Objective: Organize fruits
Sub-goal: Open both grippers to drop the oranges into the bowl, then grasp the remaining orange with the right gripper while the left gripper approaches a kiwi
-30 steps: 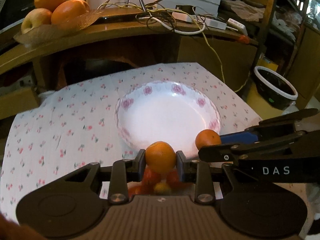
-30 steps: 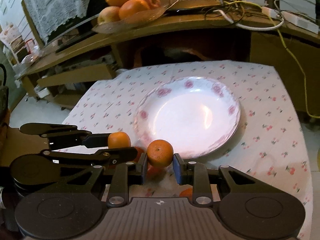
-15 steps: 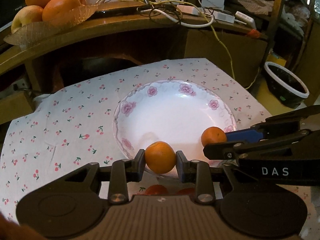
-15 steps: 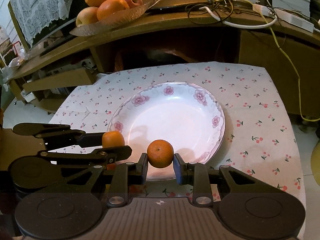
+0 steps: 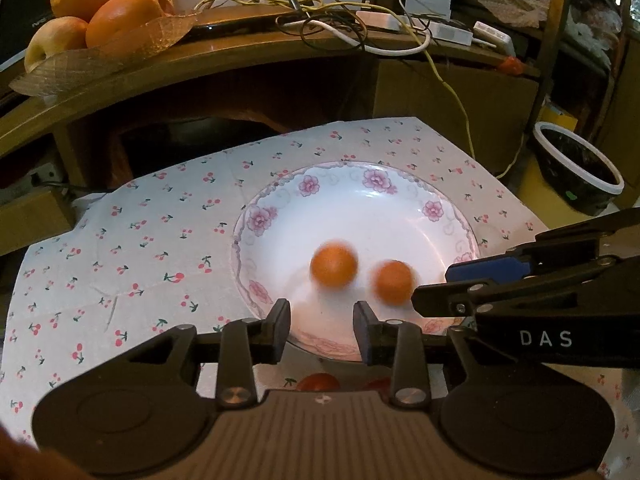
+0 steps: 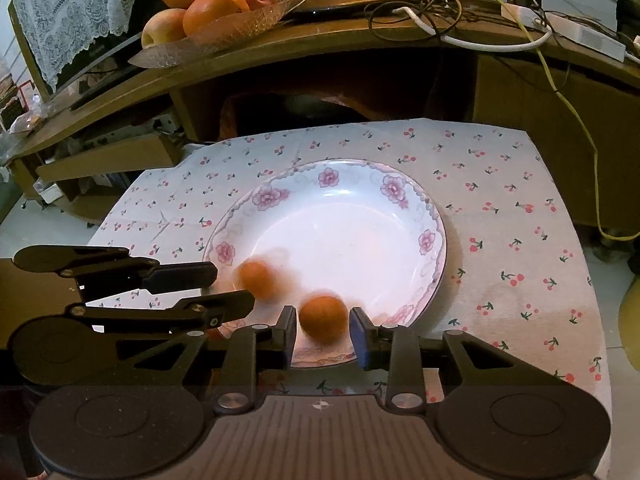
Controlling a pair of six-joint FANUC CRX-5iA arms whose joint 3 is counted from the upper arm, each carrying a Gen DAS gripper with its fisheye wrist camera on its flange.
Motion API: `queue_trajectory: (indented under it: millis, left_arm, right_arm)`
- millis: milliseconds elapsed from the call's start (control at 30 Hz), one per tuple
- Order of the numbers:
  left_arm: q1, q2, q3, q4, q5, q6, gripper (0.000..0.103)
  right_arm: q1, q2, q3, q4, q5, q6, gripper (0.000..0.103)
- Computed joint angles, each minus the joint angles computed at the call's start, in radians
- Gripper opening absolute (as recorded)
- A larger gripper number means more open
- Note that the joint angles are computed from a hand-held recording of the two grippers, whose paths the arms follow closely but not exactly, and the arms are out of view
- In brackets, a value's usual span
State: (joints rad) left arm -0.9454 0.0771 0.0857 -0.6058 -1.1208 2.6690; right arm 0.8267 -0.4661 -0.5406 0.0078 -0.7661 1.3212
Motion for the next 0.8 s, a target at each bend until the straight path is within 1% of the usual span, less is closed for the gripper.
queue_trajectory:
  millis: [267,433,800]
  left_arm:
    - [-0.011,-0.015,-0.004,-0.016,0.0,0.009,0.041]
    - [-0.019,-0.028,-0.011,-0.022,0.001,0.019,0.043]
    - [-0.037,-0.049,-0.022,-0.027,0.004,0.026,0.044]
  right_arm:
    - [-0.006,-0.013,0.001,-0.01,0.003,0.013,0.035]
    - [-0.004,-0.031,-0.007,-0.005,0.006,0.017,0.04]
    - [-0.004,-0.048,-0.004,-0.027,-0.009,0.038,0.041]
